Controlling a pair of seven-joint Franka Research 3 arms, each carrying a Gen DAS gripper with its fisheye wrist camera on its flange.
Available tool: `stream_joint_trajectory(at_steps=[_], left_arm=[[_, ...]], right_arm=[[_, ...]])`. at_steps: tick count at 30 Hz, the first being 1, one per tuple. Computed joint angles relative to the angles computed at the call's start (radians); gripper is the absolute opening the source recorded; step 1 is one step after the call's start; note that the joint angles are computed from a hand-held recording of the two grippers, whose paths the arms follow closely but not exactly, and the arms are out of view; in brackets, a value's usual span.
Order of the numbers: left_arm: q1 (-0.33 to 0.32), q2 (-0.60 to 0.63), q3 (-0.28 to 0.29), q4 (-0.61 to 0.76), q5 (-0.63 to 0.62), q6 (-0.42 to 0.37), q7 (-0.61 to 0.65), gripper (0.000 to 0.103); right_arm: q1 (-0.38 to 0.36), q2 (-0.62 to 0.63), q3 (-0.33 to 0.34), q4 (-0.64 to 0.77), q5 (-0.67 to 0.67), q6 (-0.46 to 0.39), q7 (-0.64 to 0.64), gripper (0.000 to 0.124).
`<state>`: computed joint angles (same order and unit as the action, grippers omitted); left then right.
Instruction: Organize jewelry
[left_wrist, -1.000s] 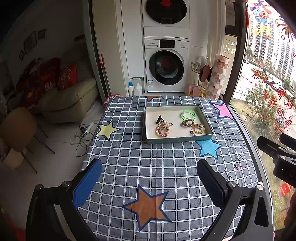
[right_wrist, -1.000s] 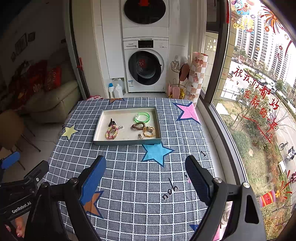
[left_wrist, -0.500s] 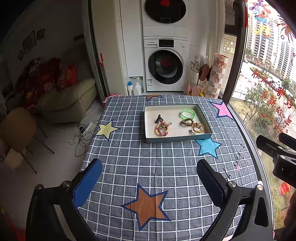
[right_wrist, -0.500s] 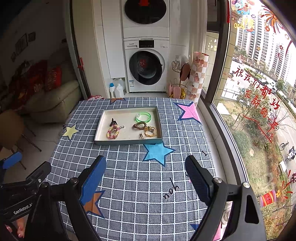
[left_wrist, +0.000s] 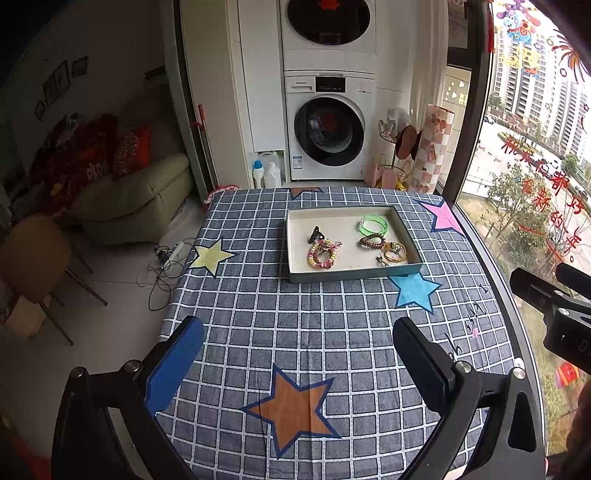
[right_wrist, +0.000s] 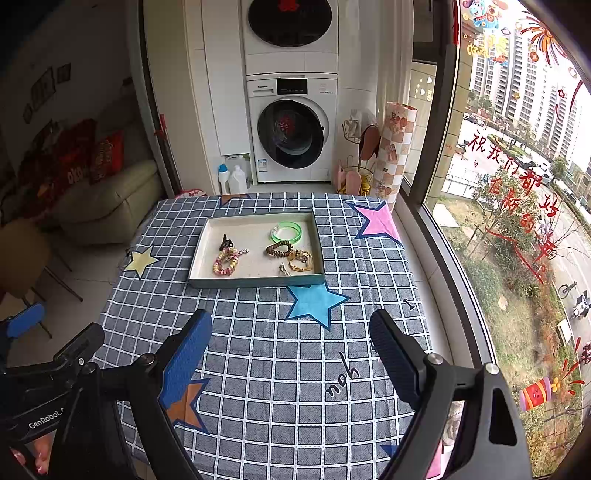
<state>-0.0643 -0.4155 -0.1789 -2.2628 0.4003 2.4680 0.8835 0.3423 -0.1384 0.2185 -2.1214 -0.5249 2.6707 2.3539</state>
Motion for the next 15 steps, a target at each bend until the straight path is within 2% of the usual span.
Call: stream_joint_trajectory(at_steps=[15], left_arm=[[-0.001, -0.004, 0.002, -0.005, -0.001, -0.001, 0.002, 0.103]], right_arm=[[0.004, -0.008, 0.004, -0.016, 0.008, 0.006, 0.005, 0.089]])
